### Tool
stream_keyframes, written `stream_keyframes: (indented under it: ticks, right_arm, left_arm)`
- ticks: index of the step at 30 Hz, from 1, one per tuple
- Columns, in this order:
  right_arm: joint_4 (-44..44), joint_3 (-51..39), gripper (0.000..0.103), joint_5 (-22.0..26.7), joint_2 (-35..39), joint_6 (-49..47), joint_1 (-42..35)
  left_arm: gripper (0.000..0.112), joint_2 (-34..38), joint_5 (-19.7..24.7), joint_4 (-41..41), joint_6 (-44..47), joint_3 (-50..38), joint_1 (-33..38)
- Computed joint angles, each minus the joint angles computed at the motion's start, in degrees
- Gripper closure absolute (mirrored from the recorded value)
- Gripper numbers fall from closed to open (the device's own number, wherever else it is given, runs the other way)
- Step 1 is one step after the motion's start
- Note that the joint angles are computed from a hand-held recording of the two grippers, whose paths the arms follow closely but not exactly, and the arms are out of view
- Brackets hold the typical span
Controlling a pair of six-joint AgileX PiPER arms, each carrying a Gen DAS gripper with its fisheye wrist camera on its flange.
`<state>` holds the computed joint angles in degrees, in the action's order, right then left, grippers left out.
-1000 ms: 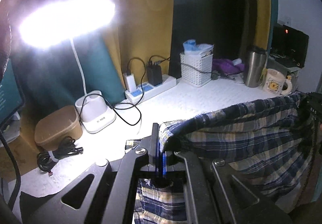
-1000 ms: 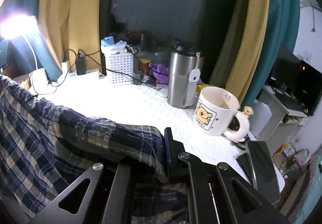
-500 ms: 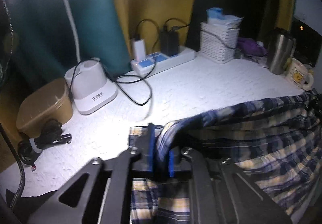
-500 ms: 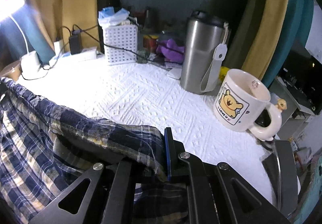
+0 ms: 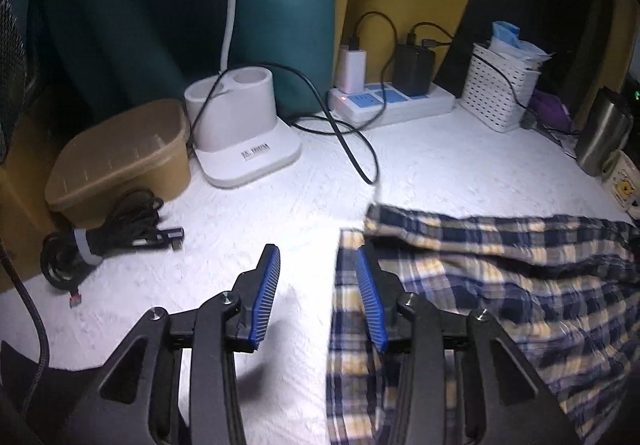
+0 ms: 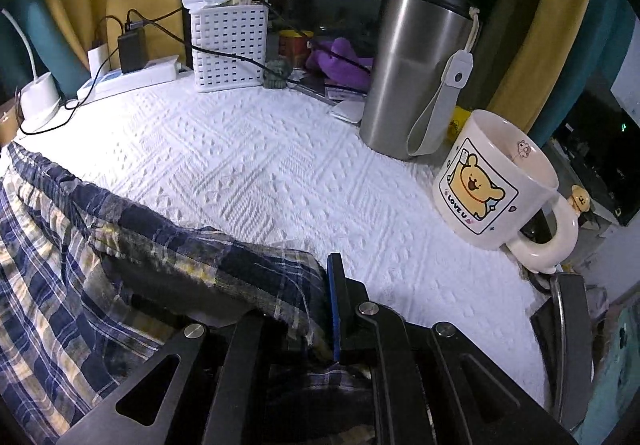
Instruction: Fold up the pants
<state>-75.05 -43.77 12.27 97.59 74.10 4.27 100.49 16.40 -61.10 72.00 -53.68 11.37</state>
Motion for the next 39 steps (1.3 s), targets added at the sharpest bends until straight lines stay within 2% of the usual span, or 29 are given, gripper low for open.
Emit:
stream_keyframes:
  ticks: [3, 4, 6, 7, 10, 19, 28, 31, 34, 39]
  right_arm:
    - [-0.3, 0.5, 0.089, 0.9, -0.9, 0.8, 0.5]
    - [-0.1, 0.8, 0.081, 0.9, -1.5, 0.8, 0.5]
    - [1.3, 1.3, 0.032, 1.2, -2.6, -0.3, 0.6]
    - [0.9, 1.8, 0.000, 2.2, -3.3, 0.5, 1.0]
    - [0.9, 3.8, 0.000, 1.6, -5.9, 0.4, 0.7]
    - [4.6, 10.3, 0.000, 5.3, -13.9, -0.4, 3.2]
    - [-0.3, 20.5, 0.000, 7.0, -21.4, 9.9, 4.5]
    - [-1.6, 23.4, 0.000, 5.6, -23.2, 12.7, 3.1]
    - [-0.5, 24.9, 0.000, 3.5, -24.5, 11.8, 1.2]
    - [-1.5, 26.6, 0.000, 3.6, -26.6, 12.7, 1.2]
  left_arm:
    - [0.068, -1.4, 3.4, 0.4, 0.9, 1.7, 1.6]
    - [0.067, -2.0, 4.7, 0.0, 1.9, 2.7, 2.4]
    - [0.067, -3.2, 6.2, -0.6, 3.3, 4.4, 3.4]
    - [0.067, -3.6, 6.9, -0.9, 4.1, 5.1, 3.8]
    - [0.067, -5.7, 8.2, -1.4, 6.5, 7.9, 4.7]
    - [0.067, -11.0, 12.6, -2.7, 11.3, 14.8, 6.8]
    - [0.067, -13.1, 15.3, -2.7, 14.3, 20.3, 11.9]
    - [0.067, -14.7, 15.4, -2.8, 16.0, 22.5, 13.2]
    - [0.067, -16.1, 15.6, -2.6, 16.2, 24.1, 14.3]
    - [0.067, -19.4, 17.8, -1.9, 17.6, 26.9, 17.4]
